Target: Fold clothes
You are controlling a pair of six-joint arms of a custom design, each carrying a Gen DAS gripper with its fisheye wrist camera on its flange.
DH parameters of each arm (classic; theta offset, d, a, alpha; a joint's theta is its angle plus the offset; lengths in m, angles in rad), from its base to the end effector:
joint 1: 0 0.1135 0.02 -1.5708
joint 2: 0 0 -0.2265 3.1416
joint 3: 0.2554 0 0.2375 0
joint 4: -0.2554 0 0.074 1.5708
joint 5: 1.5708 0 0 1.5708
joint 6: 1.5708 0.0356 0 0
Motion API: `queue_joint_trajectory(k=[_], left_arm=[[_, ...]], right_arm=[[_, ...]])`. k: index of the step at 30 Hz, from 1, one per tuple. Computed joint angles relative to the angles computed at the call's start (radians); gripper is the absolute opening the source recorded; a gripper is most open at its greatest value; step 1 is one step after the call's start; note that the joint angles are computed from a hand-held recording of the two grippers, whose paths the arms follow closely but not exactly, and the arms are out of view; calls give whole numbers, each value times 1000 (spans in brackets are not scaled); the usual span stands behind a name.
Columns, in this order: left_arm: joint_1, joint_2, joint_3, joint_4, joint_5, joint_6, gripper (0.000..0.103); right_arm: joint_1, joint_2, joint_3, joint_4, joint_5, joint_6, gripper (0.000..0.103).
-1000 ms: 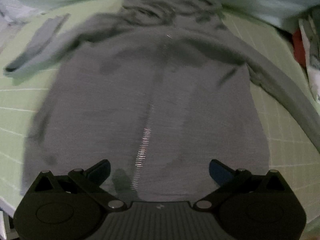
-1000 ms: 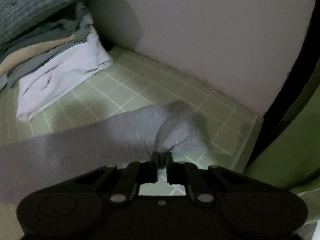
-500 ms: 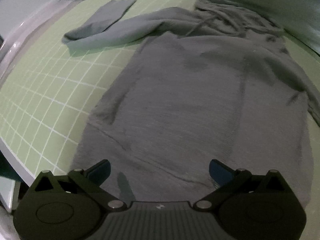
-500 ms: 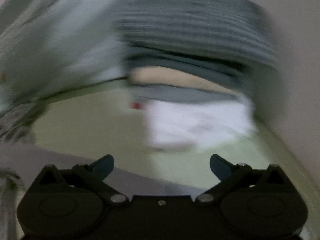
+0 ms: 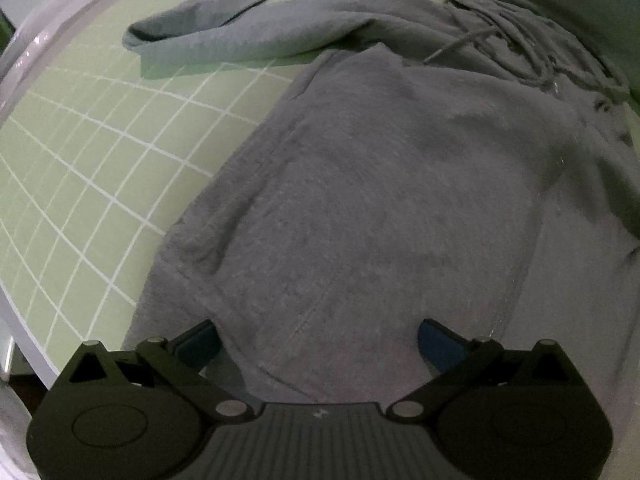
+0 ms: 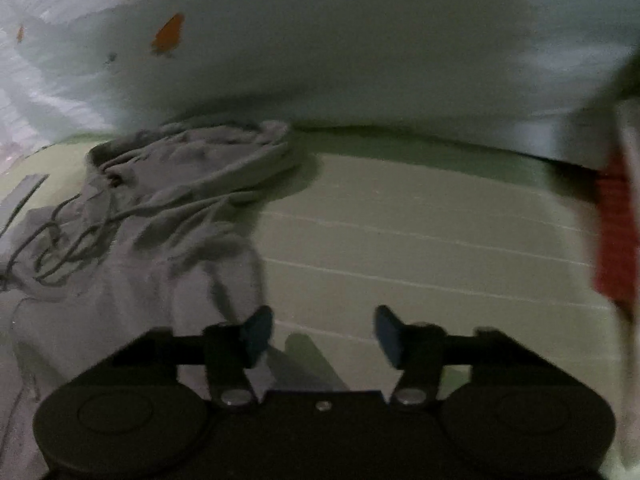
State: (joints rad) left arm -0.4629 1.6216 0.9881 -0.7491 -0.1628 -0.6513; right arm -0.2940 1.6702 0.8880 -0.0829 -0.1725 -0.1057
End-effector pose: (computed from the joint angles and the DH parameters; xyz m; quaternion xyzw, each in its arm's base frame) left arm 0.2465 -0.1166 0.1448 -0.1009 0.9872 0.0192 0.1223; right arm 0.3066 -0.0865 0.1365 0.0583 0.9336 0.0109 0.3535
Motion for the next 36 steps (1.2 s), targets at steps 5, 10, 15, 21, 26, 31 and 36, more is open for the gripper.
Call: queue_joint_trajectory(k=[5,10,15,21,26,31,36], left_arm=[[-2,-21,-22,3,-1,5,103],[-9,-42,-49,18,-9,0,103],[-24,-76,-90,41,-25,-6,103],[-37,-112,-139,87,-42,2,103],[-44,-116,-138,90,-50,-1,103],[-54,-142,-162,113,-63,8,103],[-33,-212,-207,108,-33,56,103]], right_arm=[[11,72,61,-15,-88,-57,40],[45,76,79,-55,-88,-143,6],[87,73,84,-40,-11,-270,1],[124,68,60,43,139,-193,0],[156,62,44,84,263,-98,31],[224,-209,-195,62,304,57,82],[468,-639,-459,-175,438,294,84]])
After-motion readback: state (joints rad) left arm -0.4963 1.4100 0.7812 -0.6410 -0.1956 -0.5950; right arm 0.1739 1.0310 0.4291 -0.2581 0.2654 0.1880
